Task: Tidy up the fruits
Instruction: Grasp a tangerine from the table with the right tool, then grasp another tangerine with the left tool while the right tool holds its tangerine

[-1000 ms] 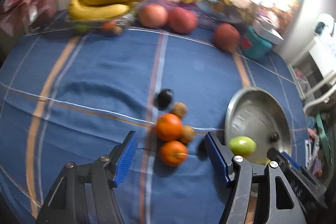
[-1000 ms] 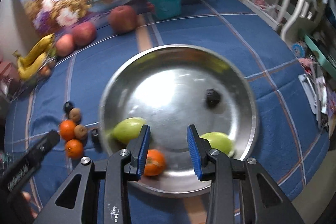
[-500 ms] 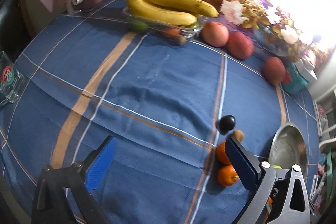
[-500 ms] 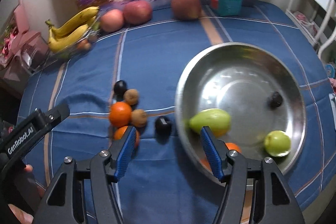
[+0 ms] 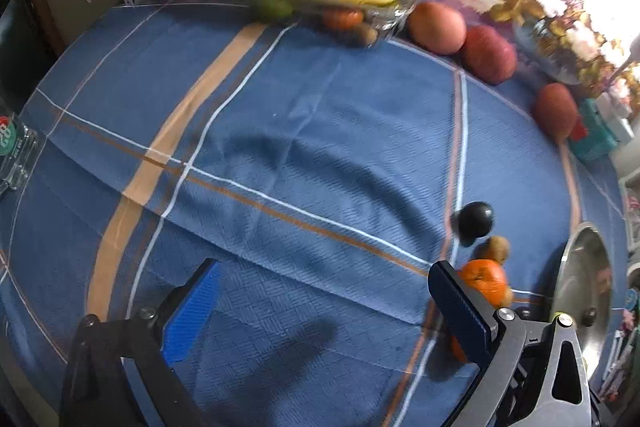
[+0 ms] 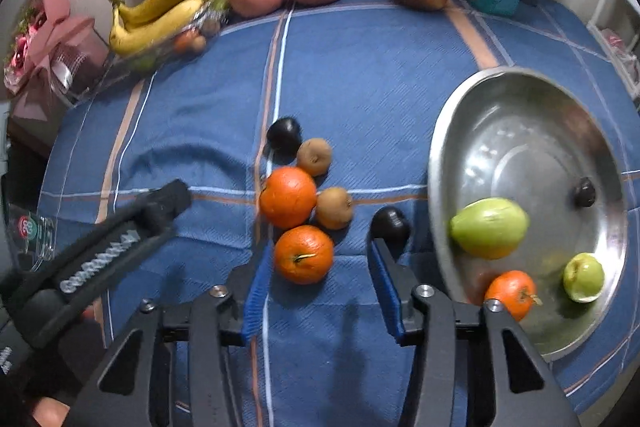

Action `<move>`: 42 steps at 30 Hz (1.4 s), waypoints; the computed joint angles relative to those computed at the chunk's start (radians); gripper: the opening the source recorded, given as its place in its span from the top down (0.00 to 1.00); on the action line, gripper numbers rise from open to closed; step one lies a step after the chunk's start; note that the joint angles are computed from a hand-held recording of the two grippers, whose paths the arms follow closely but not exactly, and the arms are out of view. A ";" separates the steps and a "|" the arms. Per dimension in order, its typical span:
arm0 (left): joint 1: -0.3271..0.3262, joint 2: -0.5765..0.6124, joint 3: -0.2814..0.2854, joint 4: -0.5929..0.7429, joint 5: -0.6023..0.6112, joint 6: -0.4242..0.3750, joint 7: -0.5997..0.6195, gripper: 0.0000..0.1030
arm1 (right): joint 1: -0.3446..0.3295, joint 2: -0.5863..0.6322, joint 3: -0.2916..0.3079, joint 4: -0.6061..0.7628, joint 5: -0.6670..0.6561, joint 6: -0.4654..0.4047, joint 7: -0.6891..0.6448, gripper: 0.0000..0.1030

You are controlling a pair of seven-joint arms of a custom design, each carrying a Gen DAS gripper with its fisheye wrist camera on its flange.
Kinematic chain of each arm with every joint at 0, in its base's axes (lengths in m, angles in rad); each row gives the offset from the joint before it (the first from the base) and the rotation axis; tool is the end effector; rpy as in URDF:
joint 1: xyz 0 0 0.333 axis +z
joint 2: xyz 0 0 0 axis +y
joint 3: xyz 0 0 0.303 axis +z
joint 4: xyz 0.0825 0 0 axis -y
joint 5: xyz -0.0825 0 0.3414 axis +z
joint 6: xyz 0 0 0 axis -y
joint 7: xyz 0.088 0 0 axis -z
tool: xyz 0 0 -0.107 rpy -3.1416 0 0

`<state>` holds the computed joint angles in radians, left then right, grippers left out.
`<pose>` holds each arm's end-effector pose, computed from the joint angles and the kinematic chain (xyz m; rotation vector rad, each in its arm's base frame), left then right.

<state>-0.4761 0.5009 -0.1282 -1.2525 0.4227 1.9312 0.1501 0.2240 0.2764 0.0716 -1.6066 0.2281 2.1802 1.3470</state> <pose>0.5824 -0.3427 0.4948 -2.5713 1.1595 -0.3608 0.5997 0.1863 0.5006 -2.3187 1.5191 -0.0527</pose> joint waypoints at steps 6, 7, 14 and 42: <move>0.004 0.017 -0.001 0.010 -0.015 0.005 0.015 0.00 | -0.001 0.045 0.006 0.039 0.014 -0.053 0.017 0.55; 0.007 0.011 -0.002 -0.003 -0.022 0.019 0.009 0.00 | 0.002 0.049 0.006 0.042 0.011 -0.051 0.018 0.55; 0.018 -0.024 -0.001 -0.072 -0.023 0.096 -0.036 0.00 | 0.018 0.060 0.013 0.046 -0.006 -0.037 0.015 0.63; 0.021 0.066 -0.004 -0.074 -0.168 0.555 0.079 0.62 | -0.116 0.047 -0.011 0.123 0.188 -0.089 0.009 0.63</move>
